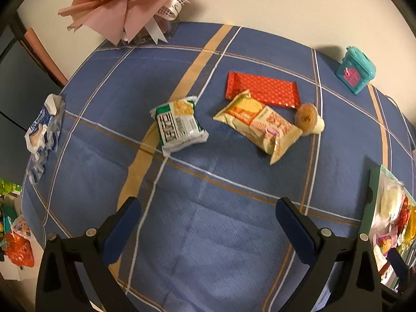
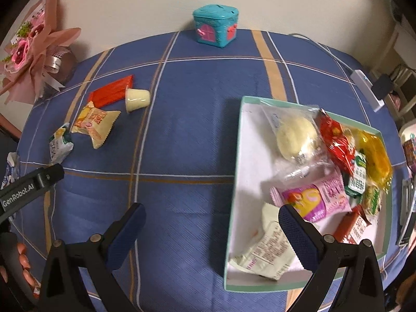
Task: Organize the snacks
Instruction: 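Move both open tools back over the remaining snacks on the cloth, then grasp the green cracker pack with the left tool while the right tool grasps the pudding cup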
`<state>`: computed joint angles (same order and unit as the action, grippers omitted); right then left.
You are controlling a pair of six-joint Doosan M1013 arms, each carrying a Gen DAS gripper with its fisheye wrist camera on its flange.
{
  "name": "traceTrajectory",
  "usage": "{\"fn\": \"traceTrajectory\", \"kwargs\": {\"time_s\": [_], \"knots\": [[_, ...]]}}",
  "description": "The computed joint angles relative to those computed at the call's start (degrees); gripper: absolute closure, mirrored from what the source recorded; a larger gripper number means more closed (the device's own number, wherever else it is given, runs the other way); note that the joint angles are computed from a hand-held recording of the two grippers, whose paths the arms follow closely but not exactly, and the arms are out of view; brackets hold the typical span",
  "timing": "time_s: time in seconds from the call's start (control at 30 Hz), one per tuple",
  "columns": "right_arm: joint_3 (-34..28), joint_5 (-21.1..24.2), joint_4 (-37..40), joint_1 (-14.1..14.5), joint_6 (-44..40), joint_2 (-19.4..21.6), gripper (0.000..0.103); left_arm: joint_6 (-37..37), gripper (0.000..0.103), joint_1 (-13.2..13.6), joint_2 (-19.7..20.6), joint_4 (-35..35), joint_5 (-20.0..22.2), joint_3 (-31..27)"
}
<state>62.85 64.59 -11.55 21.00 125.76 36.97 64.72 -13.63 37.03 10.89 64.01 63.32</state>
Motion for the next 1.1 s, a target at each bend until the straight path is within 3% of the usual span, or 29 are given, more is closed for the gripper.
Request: {"fn": "traceTrajectory", "kwargs": {"time_s": [0.27, 0.4, 0.57, 0.8, 1.03, 1.1], "knots": [[-2.9, -1.32, 1.82, -0.09, -1.4, 1.78, 0.0, -1.4, 0.0, 1.12, 1.34, 2.71, 0.31, -2.32], [-5.73, -0.91, 2.97, -0.35, -2.46, 3.45, 0.0, 3.53, 0.0, 2.31, 2.13, -1.24, -1.39, -3.45], [-9.97, -1.2, 5.09, -0.91, -5.02, 6.09, 0.0, 5.87, 0.0, 3.9, 4.49, -1.23, 0.41, -6.91], [-19.24, 2.1, 9.44, -1.8, -7.86, 12.03, 0.0, 7.68, 0.0, 7.08, 8.95, -8.67, 4.88, -13.58], [-29.75, 6.76, 10.94, -1.99, -8.97, 18.42, 0.002, 6.53, 0.001, 7.49, 12.21, -8.67, 7.0, -17.25], [-32.55, 8.33, 10.75, -1.91, -9.12, 20.12, 0.008, 6.81, 0.009, 7.53, 13.08, -9.37, 7.53, -18.21]]}}
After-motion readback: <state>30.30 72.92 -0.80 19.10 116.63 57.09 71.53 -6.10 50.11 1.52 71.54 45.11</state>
